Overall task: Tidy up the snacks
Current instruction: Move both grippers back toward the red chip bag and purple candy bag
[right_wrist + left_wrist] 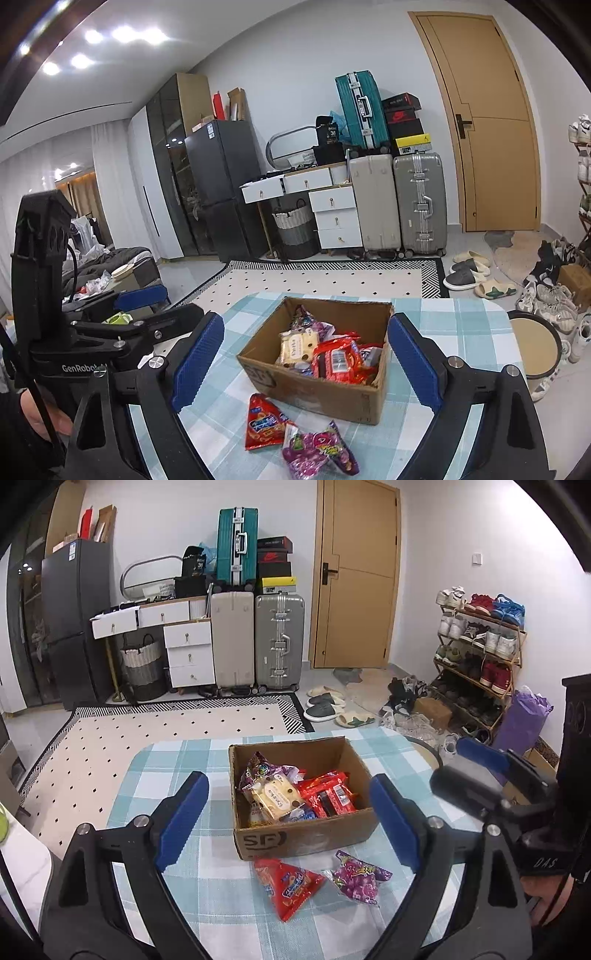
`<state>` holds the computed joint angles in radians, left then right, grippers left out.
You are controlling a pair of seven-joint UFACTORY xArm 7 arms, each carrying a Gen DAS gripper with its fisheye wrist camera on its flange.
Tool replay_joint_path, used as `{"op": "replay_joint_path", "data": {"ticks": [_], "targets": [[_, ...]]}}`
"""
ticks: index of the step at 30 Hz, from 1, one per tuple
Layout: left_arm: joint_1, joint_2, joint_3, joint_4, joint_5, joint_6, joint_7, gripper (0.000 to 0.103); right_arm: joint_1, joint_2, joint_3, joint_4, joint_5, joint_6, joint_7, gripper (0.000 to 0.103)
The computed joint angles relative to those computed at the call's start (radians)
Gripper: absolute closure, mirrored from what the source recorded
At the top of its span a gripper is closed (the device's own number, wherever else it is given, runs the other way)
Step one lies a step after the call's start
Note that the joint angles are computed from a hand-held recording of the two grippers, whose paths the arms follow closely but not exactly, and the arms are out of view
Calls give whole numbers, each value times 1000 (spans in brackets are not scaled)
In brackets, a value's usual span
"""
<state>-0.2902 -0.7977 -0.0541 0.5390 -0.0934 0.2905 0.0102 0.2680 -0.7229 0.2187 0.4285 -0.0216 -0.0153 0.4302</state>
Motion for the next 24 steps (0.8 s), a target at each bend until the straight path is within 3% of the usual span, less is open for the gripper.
{"op": "replay_joint_path", "data": {"ticks": [4,6,18,24], "targets": [[14,-87,-23,-60,12,-10,-18,12,-13,-68,61,-61,8,-24,56,8],[19,-136,-28,-96,19,-7,-29,0,-15,-103,94,-88,11,-29,91,4],[22,-252,36,-289,31,-94,-21,0,-61,-194,233,-210,-18,-85,283,1],[50,-189,33,-382,53,-230,-16,0,-94,-161,269,-248,-50,-123,327,1]]}}
